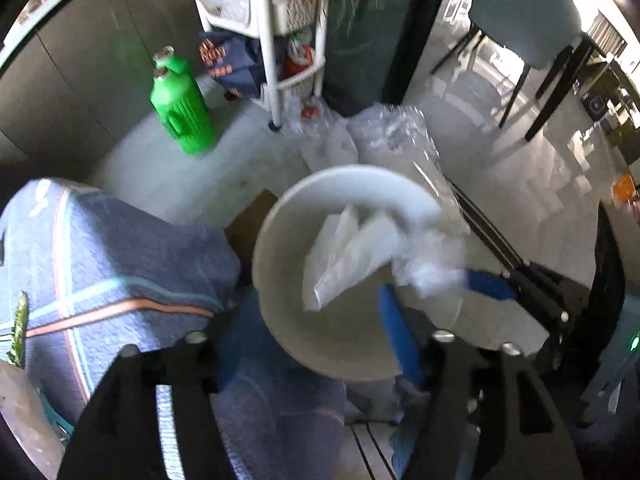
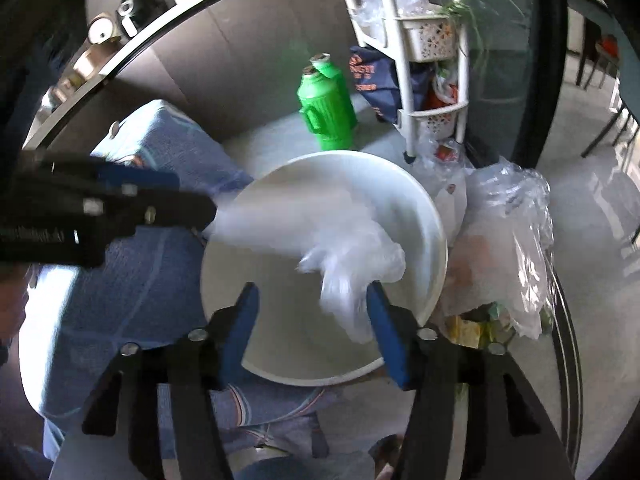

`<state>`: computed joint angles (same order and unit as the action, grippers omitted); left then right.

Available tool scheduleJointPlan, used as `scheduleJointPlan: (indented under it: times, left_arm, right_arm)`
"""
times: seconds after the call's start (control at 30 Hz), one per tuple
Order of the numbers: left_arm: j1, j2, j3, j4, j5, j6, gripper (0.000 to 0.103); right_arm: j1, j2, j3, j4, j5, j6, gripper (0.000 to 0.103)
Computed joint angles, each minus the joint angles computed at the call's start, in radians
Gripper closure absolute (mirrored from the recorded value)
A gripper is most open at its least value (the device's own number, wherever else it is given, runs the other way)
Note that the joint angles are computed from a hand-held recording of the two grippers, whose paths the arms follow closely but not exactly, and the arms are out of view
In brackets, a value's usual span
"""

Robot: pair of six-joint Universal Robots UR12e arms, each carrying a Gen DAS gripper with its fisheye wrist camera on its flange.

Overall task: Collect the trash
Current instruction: 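Carry both items to the white bucket and open both tools to drop them, then grasp the Deeyeo wipes pack with the left tool while the right tool grasps the white plastic bag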

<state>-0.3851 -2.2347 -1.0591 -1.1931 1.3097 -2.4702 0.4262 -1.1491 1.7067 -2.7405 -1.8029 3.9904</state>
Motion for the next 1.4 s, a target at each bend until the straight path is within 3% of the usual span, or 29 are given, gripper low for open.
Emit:
scheduleJointPlan:
  times: [0.07, 0.23, 0.3, 0.33, 0.37, 0.67, 0.87, 1.03, 1.2, 1.4]
  left_arm:
    - [0.004, 0.004, -0.002, 0.008, -0.011, -0.007, 0.032]
    - [0.016, 0.033, -0.04, 0.088, -0.032, -0.041, 0.005]
    - [0.022, 0.048, -0.059, 0.113, -0.039, -0.055, 0.004]
    - [0.025, 0.055, -0.065, 0.113, -0.039, -0.058, 0.004]
    - [0.026, 0.06, -0.068, 0.113, -0.035, -0.062, 0.004]
    - [0.068, 0.139, -0.124, 0.115, -0.027, -0.129, 0.004]
    - [0.132, 0.224, -0.214, 0.14, -0.023, -0.132, 0.004]
    - [0.212, 0.282, -0.284, 0.169, -0.023, -0.181, 0.004]
    - [0.28, 0.3, -0.307, 0.204, 0.003, -0.239, 0.004]
    - [0.334, 0.258, -0.253, 0.207, 0.023, -0.281, 0.004]
  right_arm:
    - [0.001, -0.001, 0.005, -0.024, 0.005, -0.01, 0.037]
    - [0.009, -0.009, 0.016, -0.061, -0.004, -0.014, 0.026]
    - [0.011, -0.014, 0.018, -0.061, -0.004, 0.003, 0.02]
    - [0.011, -0.017, 0.019, -0.057, 0.0, 0.014, 0.01]
    - [0.012, -0.021, 0.018, -0.054, 0.007, 0.03, 0.008]
    - [0.059, -0.029, -0.045, 0.006, -0.047, -0.016, 0.009]
    - [0.093, -0.017, -0.109, 0.019, -0.059, -0.08, 0.009]
    - [0.125, 0.014, -0.177, 0.005, -0.078, -0.135, 0.009]
    - [0.156, 0.056, -0.279, 0.054, -0.075, -0.239, 0.009]
    - [0.172, 0.122, -0.42, 0.152, -0.023, -0.275, 0.009]
